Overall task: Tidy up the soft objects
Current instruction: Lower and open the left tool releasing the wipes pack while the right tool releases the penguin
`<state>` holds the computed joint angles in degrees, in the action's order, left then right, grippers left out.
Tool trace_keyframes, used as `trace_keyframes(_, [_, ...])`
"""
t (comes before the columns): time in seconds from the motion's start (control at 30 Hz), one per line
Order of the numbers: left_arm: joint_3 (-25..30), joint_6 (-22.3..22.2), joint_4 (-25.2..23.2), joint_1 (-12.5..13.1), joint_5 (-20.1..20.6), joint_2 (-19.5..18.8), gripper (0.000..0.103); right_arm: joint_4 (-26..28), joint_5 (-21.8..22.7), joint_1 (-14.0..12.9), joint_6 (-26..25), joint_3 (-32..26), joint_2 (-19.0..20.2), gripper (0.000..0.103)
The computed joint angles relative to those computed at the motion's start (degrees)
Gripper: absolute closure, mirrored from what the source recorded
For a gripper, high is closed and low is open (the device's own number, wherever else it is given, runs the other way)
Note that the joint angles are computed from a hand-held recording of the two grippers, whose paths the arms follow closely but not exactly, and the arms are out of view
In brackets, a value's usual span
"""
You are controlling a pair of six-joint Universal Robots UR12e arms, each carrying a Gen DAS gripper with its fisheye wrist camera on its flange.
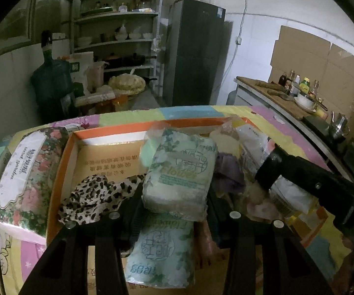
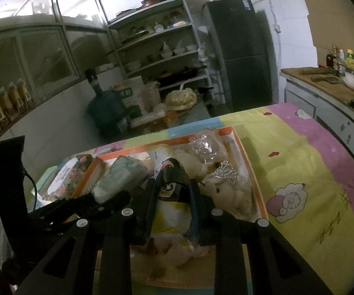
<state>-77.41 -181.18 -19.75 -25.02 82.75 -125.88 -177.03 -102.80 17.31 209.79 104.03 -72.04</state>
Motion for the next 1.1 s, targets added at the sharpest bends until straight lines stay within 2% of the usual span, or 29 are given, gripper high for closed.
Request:
trace_keyframes(0.7, [-0.68,-0.34,-0.05,0.31,-1.38,0.45,0.052,-2.17,-0.95,0.57,-0.11,0.60,-0.19,0.071])
trace_keyframes(0.73, [-0.85,-0.41,0.08,0.32,-1.52,0.56,0.052,-2.24,-1.12,0.61,-0.14,0.62,-0.27,0.071])
trace_keyframes(0.8, [-1.18,-0.41,0.24,0.32,-1.72,0.84,0.051,-2.41,-1.34,0.71,-0.17,0.72,-0.40,0.062])
trace_keyframes(0.97, [-2.44,-0.29,1.45,0.52,-1.99,1.78,0.050,-2.80,-2.16,1.23,-0.31,0.79,-0.77,0.057])
trace_keyframes(1.1, [-3.86,-0.33,3.21,0.87,-1.90,2.89,0.045,-3.04,-2.58,1.80,-0.47,0.65,-0.88,0.054])
